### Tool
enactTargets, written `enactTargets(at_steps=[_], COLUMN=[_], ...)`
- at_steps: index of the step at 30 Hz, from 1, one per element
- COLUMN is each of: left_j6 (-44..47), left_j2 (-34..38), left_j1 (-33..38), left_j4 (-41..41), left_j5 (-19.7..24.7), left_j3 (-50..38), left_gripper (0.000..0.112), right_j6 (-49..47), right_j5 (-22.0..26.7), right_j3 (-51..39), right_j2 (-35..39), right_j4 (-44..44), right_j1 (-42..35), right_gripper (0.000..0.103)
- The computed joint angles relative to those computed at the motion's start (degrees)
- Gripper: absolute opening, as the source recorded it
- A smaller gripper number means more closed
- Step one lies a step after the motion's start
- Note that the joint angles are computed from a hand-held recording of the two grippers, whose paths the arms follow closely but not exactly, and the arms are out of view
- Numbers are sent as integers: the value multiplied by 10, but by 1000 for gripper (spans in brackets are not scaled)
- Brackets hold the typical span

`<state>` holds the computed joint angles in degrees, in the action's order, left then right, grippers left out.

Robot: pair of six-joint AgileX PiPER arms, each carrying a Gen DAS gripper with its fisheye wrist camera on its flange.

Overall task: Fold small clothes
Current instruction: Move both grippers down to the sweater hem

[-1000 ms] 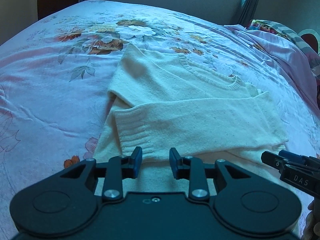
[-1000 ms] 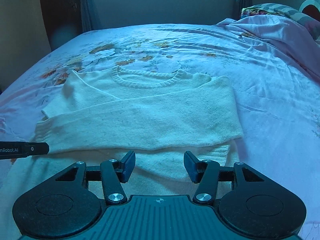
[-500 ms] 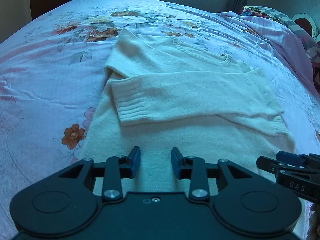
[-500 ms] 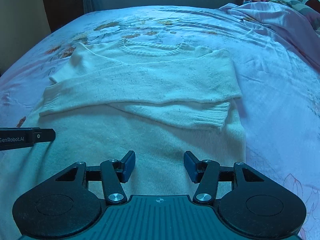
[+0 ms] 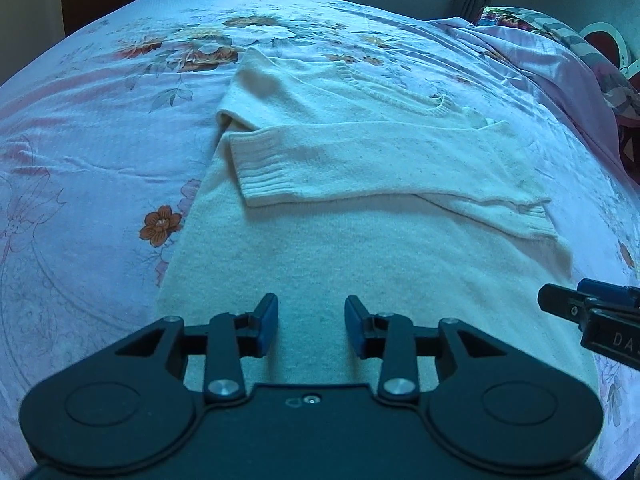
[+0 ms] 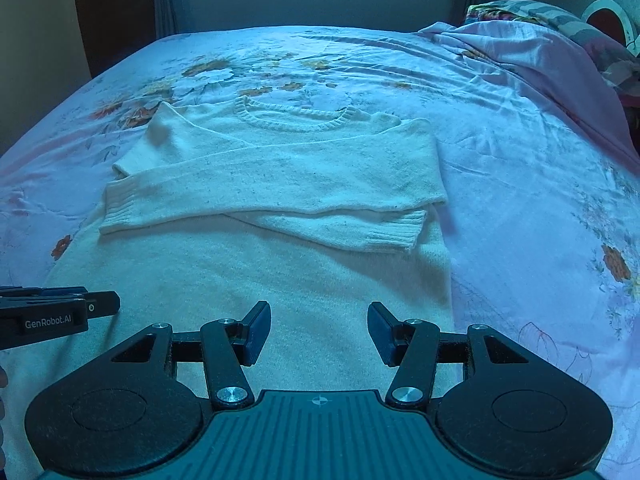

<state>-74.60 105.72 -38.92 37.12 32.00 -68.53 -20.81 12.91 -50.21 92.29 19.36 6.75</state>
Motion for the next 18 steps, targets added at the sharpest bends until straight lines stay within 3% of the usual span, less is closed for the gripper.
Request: enactTargets(at_steps=[18], left_j6=[-38], left_j2=[-28], left_j1=[-41], left_j4=[18], left_j5=[17], left_j3=[24], left_gripper=[36], right_j6=[-46], right_j5=[-6], right_j3=[62], right_j2=[-66], right_j4=[47], right_j1=[-10], right_gripper=[54])
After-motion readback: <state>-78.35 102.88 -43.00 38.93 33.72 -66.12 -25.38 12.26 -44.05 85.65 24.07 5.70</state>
